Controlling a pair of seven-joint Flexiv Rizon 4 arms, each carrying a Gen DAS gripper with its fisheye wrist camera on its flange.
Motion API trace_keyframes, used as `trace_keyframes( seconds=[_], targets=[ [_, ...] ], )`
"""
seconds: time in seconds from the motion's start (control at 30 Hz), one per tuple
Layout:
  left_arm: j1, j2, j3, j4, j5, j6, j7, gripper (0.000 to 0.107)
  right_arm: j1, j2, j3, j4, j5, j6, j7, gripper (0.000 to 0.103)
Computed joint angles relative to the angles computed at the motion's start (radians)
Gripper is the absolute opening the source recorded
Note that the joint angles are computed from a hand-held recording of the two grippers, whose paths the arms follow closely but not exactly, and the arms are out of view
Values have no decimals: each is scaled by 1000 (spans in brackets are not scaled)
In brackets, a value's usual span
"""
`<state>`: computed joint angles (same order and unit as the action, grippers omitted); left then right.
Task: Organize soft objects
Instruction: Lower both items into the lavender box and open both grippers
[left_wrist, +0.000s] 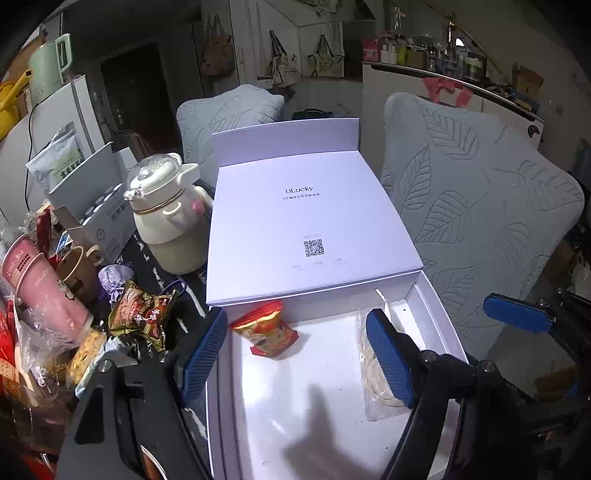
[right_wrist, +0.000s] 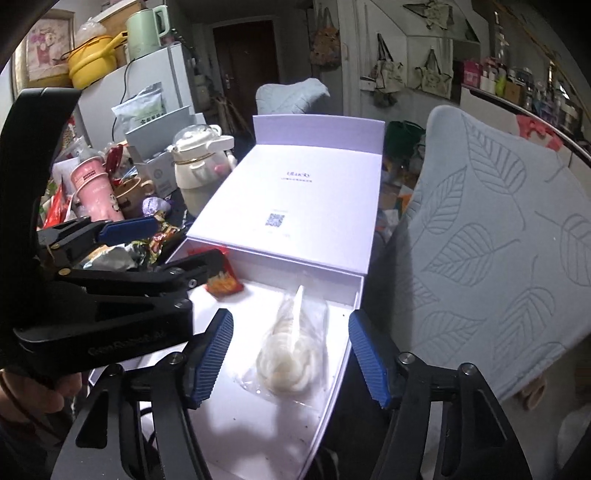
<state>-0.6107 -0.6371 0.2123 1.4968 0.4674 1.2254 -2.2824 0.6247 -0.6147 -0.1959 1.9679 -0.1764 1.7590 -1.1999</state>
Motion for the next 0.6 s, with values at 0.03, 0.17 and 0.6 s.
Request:
trace_keyframes(
  seconds=[0.03, 0.17, 0.6],
  targets=[
    [1, 3, -2, 3, 0, 1, 1, 77, 0, 1, -1, 0, 1, -4, 1, 65],
    [-4, 22, 0, 19, 6, 5, -6, 77, 8, 11, -8, 11, 5, -2, 6, 65],
    [-44, 149, 10, 71, 129, -30, -111, 77, 207, 123, -184, 125, 91, 52, -33, 65]
  ],
)
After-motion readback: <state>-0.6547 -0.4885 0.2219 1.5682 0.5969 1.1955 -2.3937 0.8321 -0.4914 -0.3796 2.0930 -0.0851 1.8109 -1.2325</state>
